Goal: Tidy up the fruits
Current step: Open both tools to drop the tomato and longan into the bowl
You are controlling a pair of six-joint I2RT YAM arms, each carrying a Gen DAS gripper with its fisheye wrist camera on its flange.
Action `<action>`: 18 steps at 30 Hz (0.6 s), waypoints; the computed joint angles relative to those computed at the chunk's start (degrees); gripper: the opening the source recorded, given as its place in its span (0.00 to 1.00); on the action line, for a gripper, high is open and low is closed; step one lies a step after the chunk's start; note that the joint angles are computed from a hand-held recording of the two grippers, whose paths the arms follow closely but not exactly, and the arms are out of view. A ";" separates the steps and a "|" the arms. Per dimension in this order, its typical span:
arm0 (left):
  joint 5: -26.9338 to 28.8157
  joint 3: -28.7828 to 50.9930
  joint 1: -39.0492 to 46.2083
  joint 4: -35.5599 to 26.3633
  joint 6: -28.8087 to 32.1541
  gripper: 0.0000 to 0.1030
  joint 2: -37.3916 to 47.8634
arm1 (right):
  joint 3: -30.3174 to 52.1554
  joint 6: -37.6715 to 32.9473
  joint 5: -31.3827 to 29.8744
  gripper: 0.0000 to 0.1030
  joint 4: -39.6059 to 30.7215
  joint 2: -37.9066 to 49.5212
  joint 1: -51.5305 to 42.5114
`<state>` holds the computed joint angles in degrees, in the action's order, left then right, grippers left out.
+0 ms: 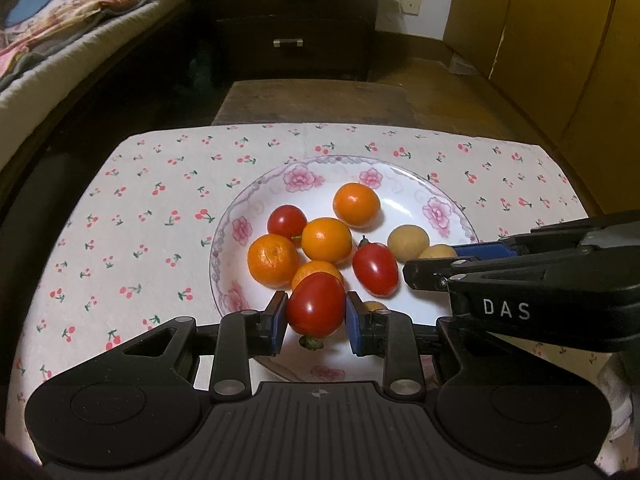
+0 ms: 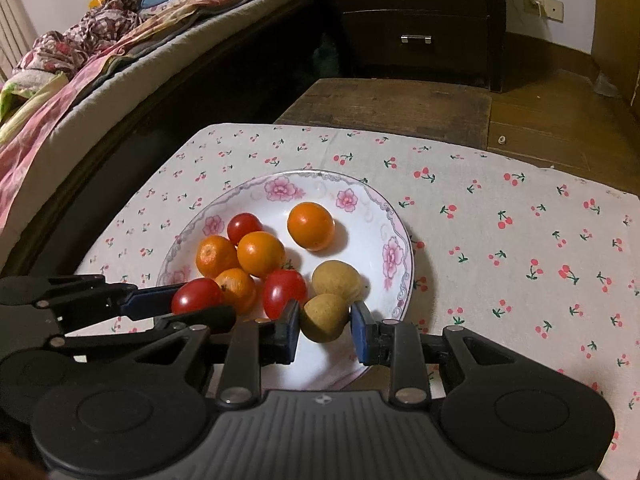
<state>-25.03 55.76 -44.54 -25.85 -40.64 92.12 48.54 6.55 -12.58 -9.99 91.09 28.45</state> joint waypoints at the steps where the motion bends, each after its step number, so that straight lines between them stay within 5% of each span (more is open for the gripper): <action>1: 0.02 -0.01 -0.03 -0.02 -0.16 0.36 -0.13 | -0.11 0.14 0.11 0.28 -0.05 -0.23 0.06; 18: -0.70 0.41 -0.39 -1.09 -0.80 0.45 -1.49 | 0.52 0.35 0.33 0.29 -2.90 -2.46 -0.36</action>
<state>-25.73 56.18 -44.93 -26.93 -41.44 90.62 49.06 6.89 -12.25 -12.90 88.63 28.08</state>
